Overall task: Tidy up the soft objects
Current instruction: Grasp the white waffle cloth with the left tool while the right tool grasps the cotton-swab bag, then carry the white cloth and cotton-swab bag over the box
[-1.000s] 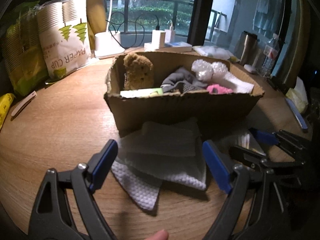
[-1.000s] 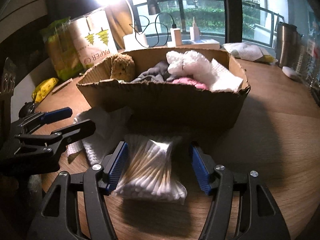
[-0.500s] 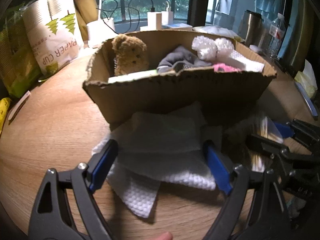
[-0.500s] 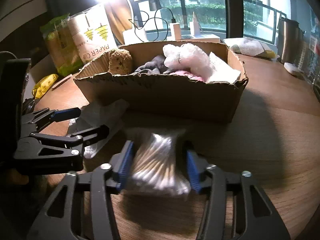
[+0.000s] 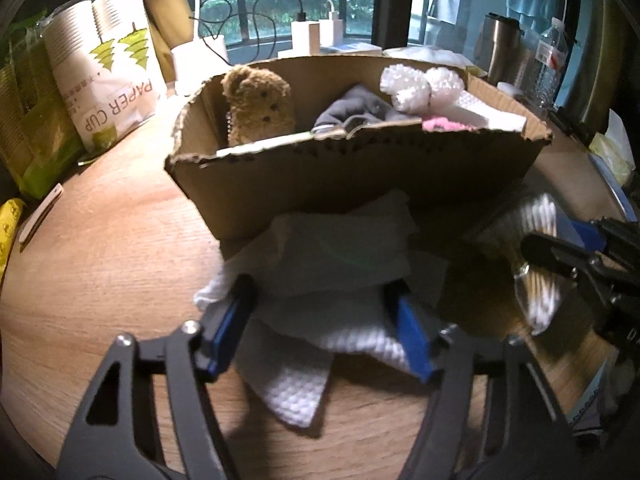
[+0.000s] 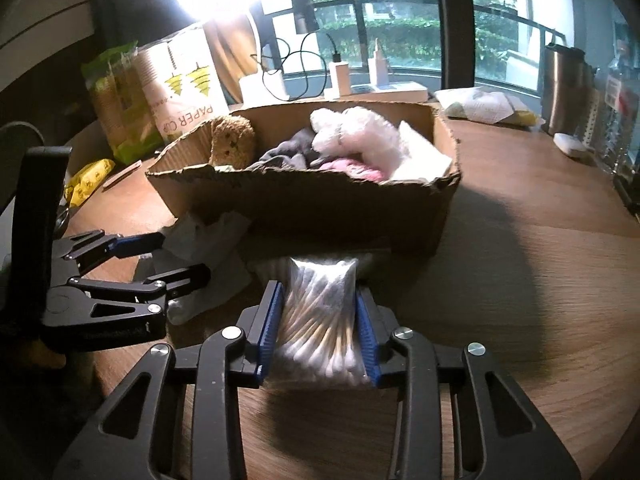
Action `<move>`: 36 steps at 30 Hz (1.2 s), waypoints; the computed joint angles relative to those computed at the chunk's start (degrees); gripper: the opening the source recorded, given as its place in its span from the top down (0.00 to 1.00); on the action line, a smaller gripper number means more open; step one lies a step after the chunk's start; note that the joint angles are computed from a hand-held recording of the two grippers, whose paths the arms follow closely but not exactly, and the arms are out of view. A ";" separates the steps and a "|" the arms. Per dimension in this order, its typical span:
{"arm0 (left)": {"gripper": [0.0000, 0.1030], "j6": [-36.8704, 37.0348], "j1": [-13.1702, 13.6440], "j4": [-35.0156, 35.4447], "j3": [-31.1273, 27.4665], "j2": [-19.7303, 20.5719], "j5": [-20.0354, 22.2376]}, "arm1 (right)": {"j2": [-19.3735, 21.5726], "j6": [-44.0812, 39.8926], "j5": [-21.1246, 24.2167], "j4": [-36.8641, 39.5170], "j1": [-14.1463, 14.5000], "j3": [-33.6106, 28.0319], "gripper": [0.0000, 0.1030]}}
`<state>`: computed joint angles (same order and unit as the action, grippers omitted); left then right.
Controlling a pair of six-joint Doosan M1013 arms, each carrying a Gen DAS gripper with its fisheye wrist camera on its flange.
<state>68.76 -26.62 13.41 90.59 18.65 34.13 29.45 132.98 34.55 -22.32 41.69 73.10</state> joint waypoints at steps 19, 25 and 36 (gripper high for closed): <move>0.85 8.06 0.00 -8.38 2.63 -3.06 -5.01 | -1.99 4.13 -1.91 -5.31 0.60 1.34 0.66; 0.85 8.19 0.30 -9.30 3.08 -4.30 -6.55 | -2.47 5.08 -1.95 -7.05 0.87 1.31 0.67; 0.85 6.40 0.63 -8.21 3.53 -6.22 -9.28 | -3.41 6.91 -2.98 -11.10 1.25 1.05 0.69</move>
